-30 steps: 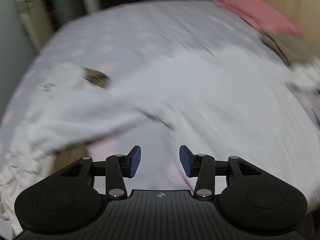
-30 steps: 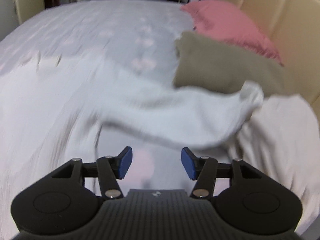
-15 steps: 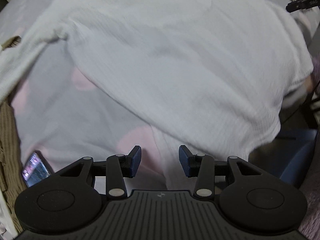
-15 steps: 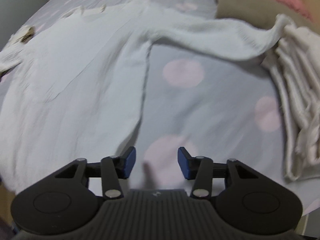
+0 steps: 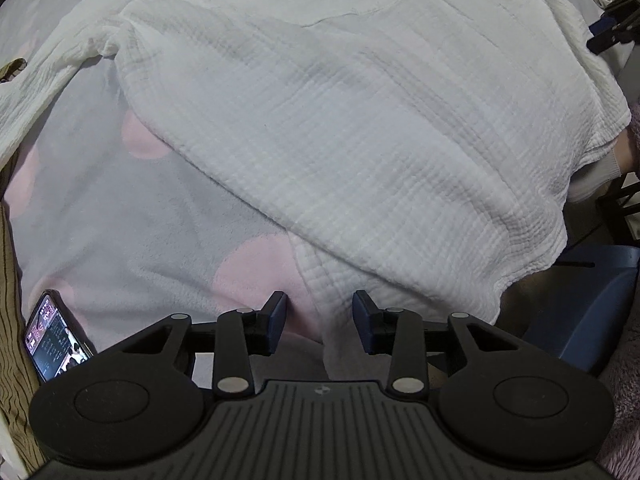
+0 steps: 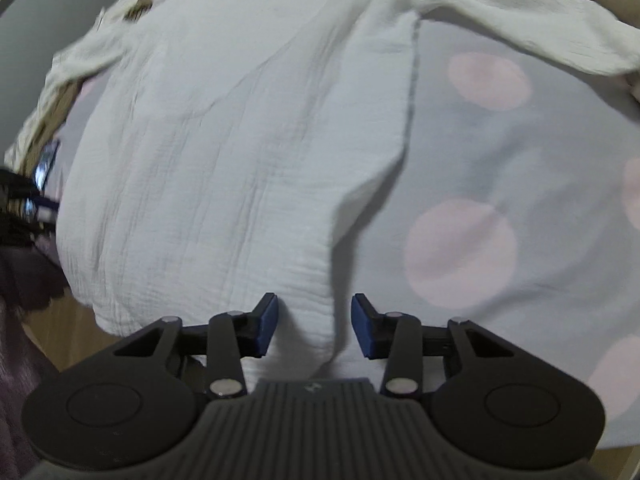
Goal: Fold clothes
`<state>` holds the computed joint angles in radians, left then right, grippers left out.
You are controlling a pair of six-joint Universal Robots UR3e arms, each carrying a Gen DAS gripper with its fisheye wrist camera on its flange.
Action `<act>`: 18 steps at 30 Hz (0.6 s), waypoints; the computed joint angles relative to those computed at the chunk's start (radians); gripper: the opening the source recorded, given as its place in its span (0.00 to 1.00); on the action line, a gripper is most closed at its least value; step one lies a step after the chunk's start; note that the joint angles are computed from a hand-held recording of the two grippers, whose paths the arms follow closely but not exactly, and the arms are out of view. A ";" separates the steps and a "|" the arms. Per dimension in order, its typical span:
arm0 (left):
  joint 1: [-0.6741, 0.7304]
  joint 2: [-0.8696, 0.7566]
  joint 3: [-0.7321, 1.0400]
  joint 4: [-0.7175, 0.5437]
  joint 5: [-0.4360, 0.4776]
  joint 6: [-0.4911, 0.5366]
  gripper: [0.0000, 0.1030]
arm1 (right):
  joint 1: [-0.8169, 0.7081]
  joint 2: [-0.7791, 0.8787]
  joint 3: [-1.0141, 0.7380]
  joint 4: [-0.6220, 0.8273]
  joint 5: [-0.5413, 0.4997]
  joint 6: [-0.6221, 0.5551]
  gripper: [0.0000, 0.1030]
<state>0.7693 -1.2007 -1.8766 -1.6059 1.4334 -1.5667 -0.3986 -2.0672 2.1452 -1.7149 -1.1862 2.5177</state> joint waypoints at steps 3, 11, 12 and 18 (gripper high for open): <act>0.037 0.038 -0.012 -0.025 -0.016 0.046 0.16 | 0.075 0.057 -0.029 -0.020 -0.044 0.016 0.12; 0.072 -0.020 0.191 -0.219 0.000 0.042 0.03 | 0.016 0.035 -0.241 0.212 -0.030 0.001 0.06; 0.068 -0.038 0.229 -0.242 0.004 0.028 0.03 | 0.013 0.032 -0.269 0.238 -0.039 -0.002 0.06; -0.015 -0.092 0.342 -0.300 0.125 -0.110 0.03 | 0.031 0.050 -0.316 0.297 -0.108 0.022 0.05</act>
<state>0.7542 -1.2928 -1.5346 -1.9064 1.5587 -1.6769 -0.3674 -2.0176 1.8293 -1.4178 -1.2945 2.5393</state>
